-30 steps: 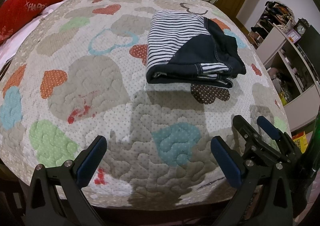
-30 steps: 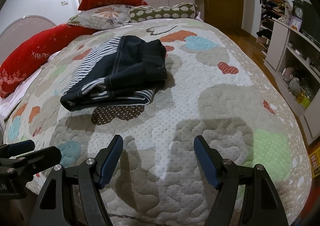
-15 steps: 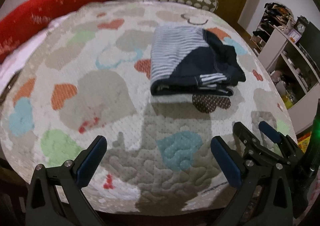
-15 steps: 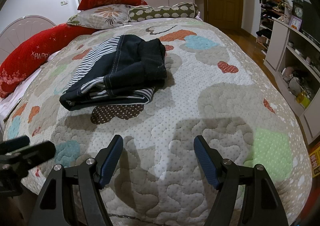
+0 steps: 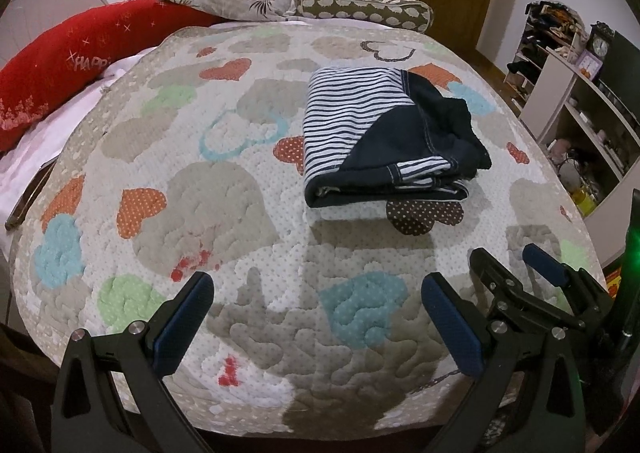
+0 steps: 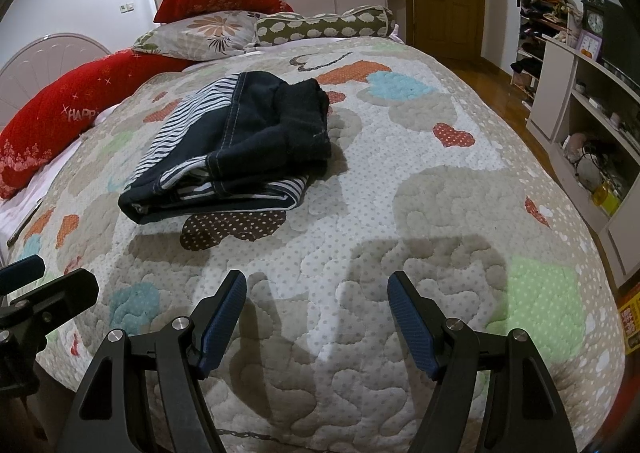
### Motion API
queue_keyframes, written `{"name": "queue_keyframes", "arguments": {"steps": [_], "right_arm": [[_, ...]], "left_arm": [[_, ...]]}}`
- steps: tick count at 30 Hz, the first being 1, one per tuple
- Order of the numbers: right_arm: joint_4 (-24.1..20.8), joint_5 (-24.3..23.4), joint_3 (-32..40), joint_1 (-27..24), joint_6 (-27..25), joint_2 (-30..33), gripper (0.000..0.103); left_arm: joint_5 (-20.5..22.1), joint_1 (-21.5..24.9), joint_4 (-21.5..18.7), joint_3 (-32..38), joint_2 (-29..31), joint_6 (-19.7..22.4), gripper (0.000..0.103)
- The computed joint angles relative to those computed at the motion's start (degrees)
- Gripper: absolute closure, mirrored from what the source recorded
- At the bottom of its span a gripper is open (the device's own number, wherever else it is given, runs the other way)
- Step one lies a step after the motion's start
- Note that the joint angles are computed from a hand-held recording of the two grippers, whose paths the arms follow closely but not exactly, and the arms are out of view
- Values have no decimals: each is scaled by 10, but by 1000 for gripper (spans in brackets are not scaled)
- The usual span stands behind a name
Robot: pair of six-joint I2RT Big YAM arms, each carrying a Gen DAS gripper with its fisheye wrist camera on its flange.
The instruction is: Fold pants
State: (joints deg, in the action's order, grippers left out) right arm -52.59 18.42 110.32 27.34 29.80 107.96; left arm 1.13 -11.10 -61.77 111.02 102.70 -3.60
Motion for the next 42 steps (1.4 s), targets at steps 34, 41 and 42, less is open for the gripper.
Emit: {"name": "queue_keyframes", "arguments": {"steps": [34,41,42], "right_arm": [[5,5,2,4,-2,0,26],[5,6,12,8,-15,7,26],[4,5,15,9,-20,9,26]], "left_arm": [[-10,0,9,-4,-3,3,0],[23,3,13,-6,-3,3,0],[26,4,16,-7,-4,4,0]]}}
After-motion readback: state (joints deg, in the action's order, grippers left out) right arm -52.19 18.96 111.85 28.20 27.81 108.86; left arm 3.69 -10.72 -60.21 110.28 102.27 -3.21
